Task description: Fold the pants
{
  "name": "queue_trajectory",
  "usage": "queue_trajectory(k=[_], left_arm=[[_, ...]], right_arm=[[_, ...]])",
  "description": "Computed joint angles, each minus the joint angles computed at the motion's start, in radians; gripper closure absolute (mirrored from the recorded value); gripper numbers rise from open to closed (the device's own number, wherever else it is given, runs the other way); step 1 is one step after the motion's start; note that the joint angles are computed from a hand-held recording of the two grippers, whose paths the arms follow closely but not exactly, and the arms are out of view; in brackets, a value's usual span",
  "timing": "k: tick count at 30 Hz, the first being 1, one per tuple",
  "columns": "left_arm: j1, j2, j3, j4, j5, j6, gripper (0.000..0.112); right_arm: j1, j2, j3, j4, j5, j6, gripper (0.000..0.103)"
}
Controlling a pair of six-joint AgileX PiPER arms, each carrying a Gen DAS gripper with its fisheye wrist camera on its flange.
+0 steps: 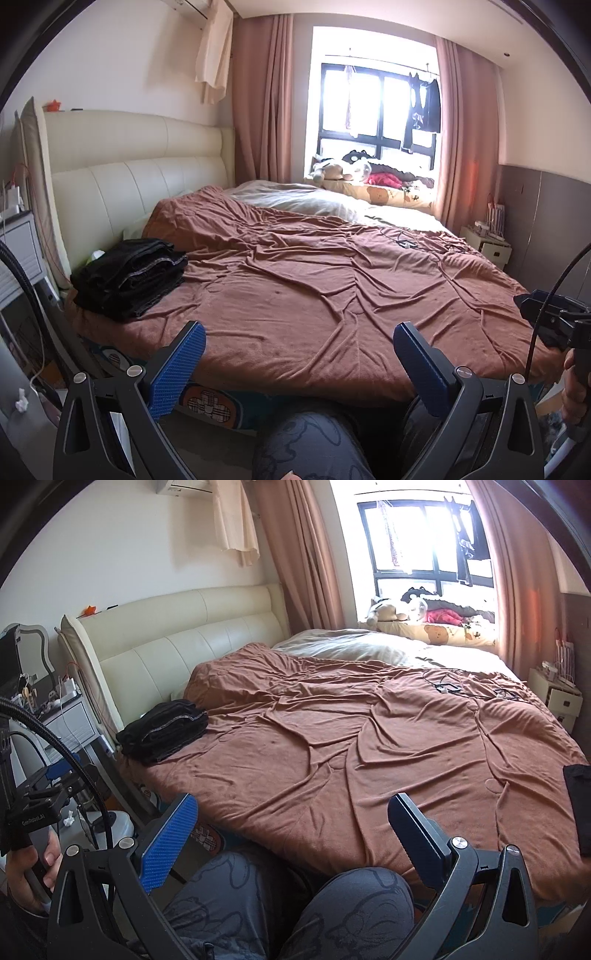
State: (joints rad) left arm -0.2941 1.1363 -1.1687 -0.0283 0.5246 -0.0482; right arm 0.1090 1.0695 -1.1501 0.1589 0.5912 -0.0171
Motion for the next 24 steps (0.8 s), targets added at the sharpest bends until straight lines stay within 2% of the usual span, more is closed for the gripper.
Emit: queue_trajectory(k=[4, 14, 20, 24], left_arm=[[0.026, -0.008, 0.054, -0.079, -0.037, 0.034, 0.01], [0.042, -0.013, 0.108, -0.136, -0.08, 0.081, 0.01], [0.065, -0.01, 0.109, -0.189, -0.064, 0.143, 0.01], [0.073, -0.012, 0.116, -0.204, -0.062, 0.161, 0.01]], right_arm=[[0.05, -0.047, 0.065, -0.147, -0.028, 0.137, 0.0], [0.203, -0.122, 0.183, -0.581, -0.083, 0.585, 0.0], [0.238, -0.124, 0.217, -0.665, -0.083, 0.677, 0.0], [0.214, -0.121, 0.216, -0.611, -0.093, 0.629, 0.0]])
